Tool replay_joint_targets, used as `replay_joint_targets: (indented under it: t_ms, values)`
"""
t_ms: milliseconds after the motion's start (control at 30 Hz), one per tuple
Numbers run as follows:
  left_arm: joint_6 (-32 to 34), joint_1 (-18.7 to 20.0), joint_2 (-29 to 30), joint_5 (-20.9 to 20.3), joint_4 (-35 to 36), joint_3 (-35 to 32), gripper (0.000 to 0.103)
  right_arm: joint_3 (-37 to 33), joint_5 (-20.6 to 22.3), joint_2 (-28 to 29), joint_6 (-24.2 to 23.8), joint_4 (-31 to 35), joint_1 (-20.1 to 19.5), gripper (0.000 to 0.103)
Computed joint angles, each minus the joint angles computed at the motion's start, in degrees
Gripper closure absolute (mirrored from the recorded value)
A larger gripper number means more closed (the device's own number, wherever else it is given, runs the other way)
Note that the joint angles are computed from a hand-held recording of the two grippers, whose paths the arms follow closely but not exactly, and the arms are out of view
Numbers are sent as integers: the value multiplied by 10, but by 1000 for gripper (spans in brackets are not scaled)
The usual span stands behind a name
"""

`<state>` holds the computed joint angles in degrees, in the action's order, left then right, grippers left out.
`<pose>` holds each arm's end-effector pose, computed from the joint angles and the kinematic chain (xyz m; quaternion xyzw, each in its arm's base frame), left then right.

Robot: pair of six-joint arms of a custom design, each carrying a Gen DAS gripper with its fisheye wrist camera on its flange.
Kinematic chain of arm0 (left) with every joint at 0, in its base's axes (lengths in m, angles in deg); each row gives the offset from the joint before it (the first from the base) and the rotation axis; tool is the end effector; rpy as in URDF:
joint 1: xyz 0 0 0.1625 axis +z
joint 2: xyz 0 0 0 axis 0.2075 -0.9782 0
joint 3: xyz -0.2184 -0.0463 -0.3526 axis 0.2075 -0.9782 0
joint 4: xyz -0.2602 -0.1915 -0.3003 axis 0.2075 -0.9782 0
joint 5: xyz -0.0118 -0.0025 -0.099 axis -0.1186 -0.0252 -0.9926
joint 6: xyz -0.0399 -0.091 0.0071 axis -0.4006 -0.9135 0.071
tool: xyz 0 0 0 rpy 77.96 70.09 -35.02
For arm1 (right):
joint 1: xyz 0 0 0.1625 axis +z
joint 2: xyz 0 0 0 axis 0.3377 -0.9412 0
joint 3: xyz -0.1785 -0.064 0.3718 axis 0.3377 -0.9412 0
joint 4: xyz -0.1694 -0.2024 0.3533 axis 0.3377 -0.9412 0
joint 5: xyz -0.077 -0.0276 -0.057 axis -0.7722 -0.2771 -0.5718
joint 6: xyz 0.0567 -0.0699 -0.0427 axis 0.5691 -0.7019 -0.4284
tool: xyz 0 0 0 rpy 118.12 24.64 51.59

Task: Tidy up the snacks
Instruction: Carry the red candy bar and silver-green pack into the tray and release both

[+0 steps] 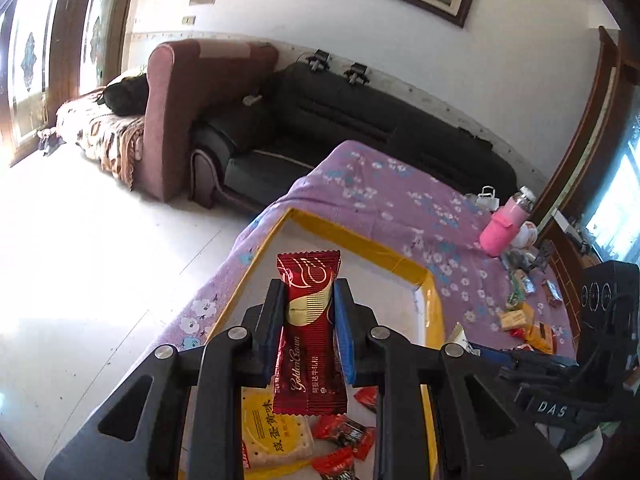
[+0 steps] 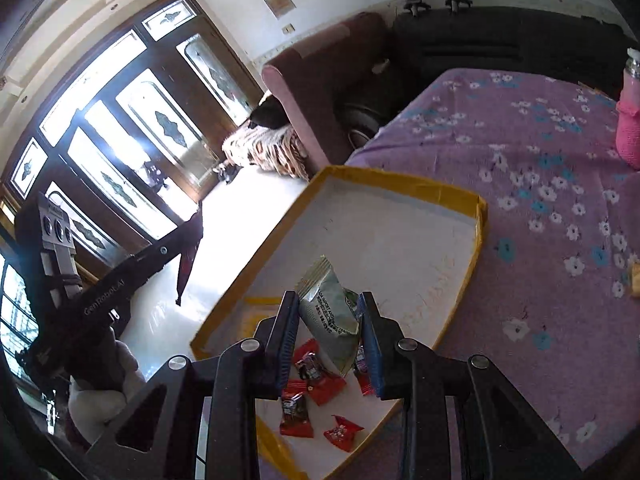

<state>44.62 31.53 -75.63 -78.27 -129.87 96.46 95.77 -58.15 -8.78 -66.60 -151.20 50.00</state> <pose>-0.3539 -0.6211 -0.1108 0.1142 0.8888 -0.3881 0.2151 -0.0930 -0.6384 0.3120 0.1943 -0.9477 0.2169 0.1307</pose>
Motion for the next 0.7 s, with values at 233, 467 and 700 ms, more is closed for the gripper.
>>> replay_joint_targets:
  t_ms: [233,467,700]
  values:
    - [-35,32,34,-19,87,-59,81,-40,-64,73,7,-19,10,73]
    - [-47,39,34,-38,114,-71,78,-44,-70,89,12,-42,12,58]
    - [-67,-6,19,-7,110,-35,59,15,-35,27,-11,-85,8,49]
